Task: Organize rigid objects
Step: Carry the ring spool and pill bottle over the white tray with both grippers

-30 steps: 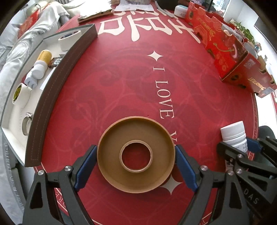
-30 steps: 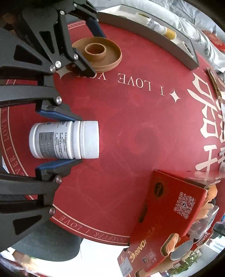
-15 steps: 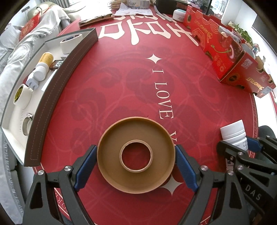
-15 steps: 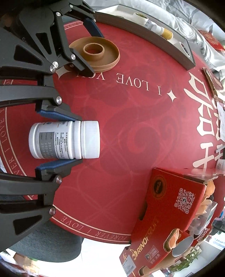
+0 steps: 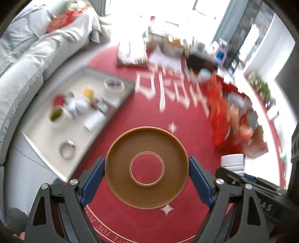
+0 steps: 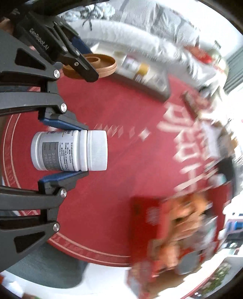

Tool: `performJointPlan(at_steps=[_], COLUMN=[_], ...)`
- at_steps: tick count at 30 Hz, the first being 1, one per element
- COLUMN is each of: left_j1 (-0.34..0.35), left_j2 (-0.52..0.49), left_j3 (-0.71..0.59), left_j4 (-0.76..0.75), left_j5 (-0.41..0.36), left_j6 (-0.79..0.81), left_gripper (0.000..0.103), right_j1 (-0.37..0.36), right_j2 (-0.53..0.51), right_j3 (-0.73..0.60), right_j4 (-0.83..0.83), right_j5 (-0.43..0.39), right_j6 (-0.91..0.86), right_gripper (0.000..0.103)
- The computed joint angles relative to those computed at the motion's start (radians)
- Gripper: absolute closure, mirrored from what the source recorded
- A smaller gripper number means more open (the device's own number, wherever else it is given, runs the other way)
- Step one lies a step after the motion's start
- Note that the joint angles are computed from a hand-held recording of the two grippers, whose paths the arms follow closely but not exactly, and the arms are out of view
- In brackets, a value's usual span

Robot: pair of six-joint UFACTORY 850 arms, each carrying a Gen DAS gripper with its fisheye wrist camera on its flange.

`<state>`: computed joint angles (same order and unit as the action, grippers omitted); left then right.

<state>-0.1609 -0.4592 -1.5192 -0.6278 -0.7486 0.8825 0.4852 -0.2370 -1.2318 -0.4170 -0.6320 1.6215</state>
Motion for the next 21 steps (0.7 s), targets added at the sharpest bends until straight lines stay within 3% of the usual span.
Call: performJointPlan(at_steps=[10,12,16,21], left_j1=[0.085,0.098,0.103,0.114], left_j2=[-0.029,-0.043,-0.072,-0.182], left_j3=[-0.278,-0.325,-0.377,-0.497], left_j4=[-0.186,-0.212,-0.152,0.043], left_j5=[-0.097,-0.07,0.071,0.099], left_j6=[-0.066,-0.063,-0.102,-0.299], left_gripper=[0.014,0.014,0.014,0.014], right_j1=[-0.026,-0.038,-0.052,-0.076], right_j2=[-0.09,-0.12,-0.204,-0.328], right_j3=[-0.337,-0.407,-0.55,-0.698], right_j4=[-0.15,-0.135,-0.091,0.049], right_j5=[0.009,0.011,-0.018,-0.049], right_j6=[-0.102,-0.156,-0.277,-0.447], right_gripper=[0.062,0.062,0.062,0.062])
